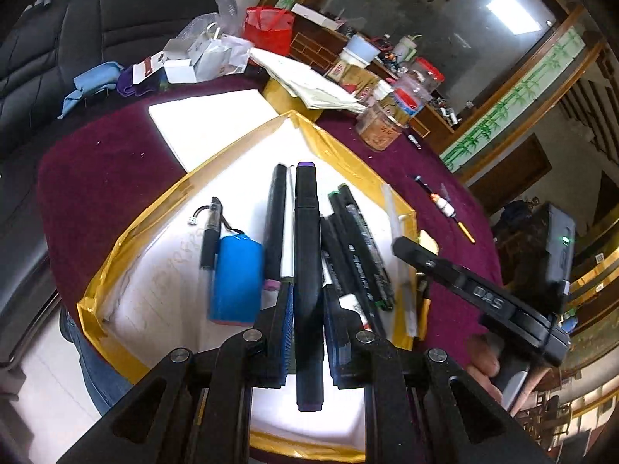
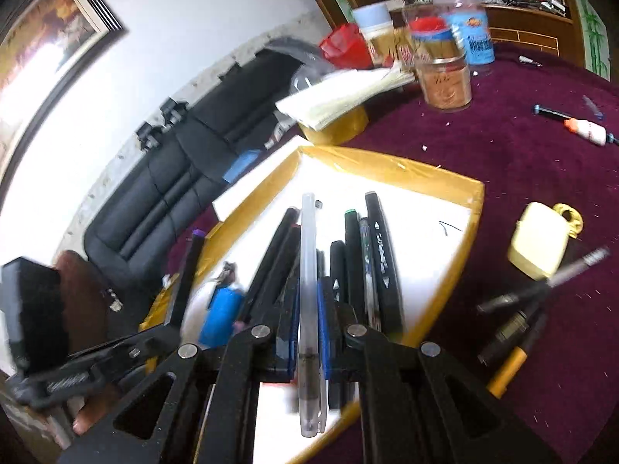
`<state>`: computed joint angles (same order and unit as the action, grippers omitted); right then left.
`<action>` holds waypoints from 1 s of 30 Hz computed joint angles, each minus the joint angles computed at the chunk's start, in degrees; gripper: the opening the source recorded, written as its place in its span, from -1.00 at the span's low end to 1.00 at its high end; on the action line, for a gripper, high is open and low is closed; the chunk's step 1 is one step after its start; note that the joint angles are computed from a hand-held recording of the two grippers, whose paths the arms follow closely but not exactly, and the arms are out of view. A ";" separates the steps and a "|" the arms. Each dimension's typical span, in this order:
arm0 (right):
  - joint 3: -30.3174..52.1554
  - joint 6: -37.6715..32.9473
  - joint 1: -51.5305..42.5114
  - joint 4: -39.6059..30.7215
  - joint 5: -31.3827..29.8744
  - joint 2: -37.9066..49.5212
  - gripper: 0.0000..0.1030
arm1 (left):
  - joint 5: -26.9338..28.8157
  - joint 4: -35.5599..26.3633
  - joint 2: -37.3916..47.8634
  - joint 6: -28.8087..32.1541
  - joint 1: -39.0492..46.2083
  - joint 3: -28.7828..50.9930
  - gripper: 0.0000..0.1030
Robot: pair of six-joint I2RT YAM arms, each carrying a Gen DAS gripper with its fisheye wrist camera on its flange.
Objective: Organize rigid objects
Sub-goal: 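Carry the white pen and purple-tipped pen into the tray and open both tools, then return to the pile and grasp a yellow-barrelled black pen with the right tool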
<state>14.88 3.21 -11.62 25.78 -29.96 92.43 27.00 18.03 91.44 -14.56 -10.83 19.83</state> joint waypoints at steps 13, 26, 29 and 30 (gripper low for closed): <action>0.59 0.93 3.89 11.65 5.84 12.62 -0.83 | -8.37 -1.70 10.24 -1.33 -7.34 7.31 -0.72; -1.99 1.86 4.00 16.71 5.19 11.59 -0.01 | -4.19 5.41 8.29 -3.77 -5.16 1.87 0.15; -4.06 1.50 1.63 16.92 2.36 7.32 -0.01 | -5.44 6.73 2.97 -4.14 -6.68 -1.71 0.16; -4.58 1.29 0.32 15.01 1.43 4.28 -0.01 | -5.48 6.97 1.43 -4.50 -7.24 -2.68 0.16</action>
<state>10.30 4.51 -11.30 40.79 -28.52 96.71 21.52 25.00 92.88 -19.07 -18.06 17.15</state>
